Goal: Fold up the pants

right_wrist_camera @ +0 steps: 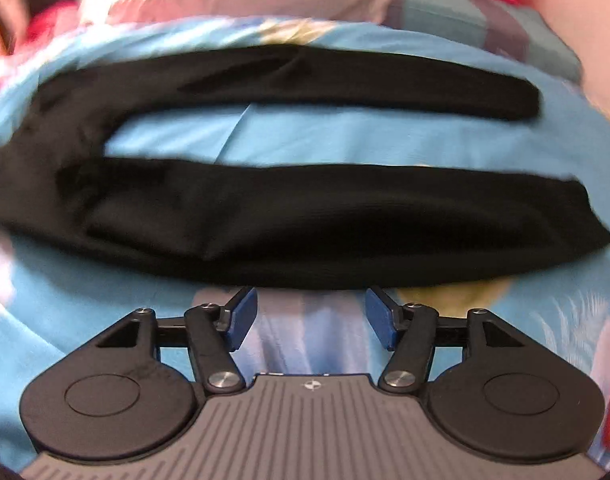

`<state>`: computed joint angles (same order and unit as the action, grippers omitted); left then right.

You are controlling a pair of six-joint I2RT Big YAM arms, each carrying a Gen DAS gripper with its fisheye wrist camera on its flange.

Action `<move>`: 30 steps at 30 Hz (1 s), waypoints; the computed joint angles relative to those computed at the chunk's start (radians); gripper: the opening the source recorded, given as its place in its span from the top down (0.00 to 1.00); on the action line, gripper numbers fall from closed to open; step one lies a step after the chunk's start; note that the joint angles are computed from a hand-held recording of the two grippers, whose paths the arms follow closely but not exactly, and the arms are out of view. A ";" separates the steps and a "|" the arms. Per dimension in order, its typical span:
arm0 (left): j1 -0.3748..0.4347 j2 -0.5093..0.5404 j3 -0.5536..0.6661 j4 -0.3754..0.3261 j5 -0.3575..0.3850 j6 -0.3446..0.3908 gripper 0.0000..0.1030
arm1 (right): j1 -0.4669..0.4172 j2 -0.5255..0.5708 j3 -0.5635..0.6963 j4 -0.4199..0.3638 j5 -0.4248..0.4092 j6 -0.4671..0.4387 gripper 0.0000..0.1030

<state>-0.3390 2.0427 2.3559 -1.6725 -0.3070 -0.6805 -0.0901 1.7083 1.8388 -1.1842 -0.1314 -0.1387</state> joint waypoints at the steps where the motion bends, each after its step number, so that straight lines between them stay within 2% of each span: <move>1: 0.008 -0.050 -0.069 0.049 0.038 -0.023 0.00 | -0.014 -0.004 0.003 -0.001 -0.016 0.038 0.37; 4: 0.042 -0.163 -0.228 0.166 0.186 -0.090 0.00 | -0.051 -0.004 0.025 -0.005 -0.061 0.145 0.37; 6: 0.075 -0.233 -0.344 0.280 0.332 -0.166 0.00 | -0.064 0.000 0.034 -0.007 -0.095 0.188 0.39; 8: 0.102 -0.271 -0.429 0.384 0.441 -0.249 0.00 | -0.078 0.010 0.048 -0.017 -0.135 0.221 0.43; 10: 0.117 -0.286 -0.479 0.451 0.504 -0.317 0.00 | -0.093 0.025 0.066 -0.023 -0.179 0.281 0.44; 13: 0.128 -0.295 -0.514 0.520 0.511 -0.372 0.00 | -0.118 0.038 0.075 -0.001 -0.191 0.390 0.45; 16: 0.135 -0.281 -0.503 0.536 0.515 -0.382 0.00 | -0.141 0.053 0.096 0.010 -0.130 0.493 0.45; 19: 0.142 -0.266 -0.492 0.555 0.523 -0.388 0.00 | -0.167 0.080 0.125 0.002 -0.111 0.605 0.45; 24: 0.131 -0.244 -0.469 0.575 0.491 -0.417 0.00 | -0.186 0.125 0.143 0.005 -0.114 0.679 0.48; 26: 0.128 -0.244 -0.470 0.581 0.475 -0.421 0.00 | -0.195 0.119 0.109 0.061 -0.137 0.707 0.49; 27: 0.125 -0.238 -0.462 0.575 0.461 -0.426 0.00 | -0.197 0.110 0.091 0.086 -0.145 0.715 0.53; 28: 0.123 -0.221 -0.438 0.549 0.444 -0.429 0.00 | -0.200 0.106 0.077 0.111 -0.154 0.712 0.71; 29: 0.122 -0.205 -0.415 0.518 0.425 -0.434 0.05 | -0.203 0.113 0.084 0.108 -0.161 0.699 0.86; 30: 0.122 -0.198 -0.405 0.497 0.411 -0.441 0.10 | -0.206 0.124 0.100 0.088 -0.157 0.691 0.89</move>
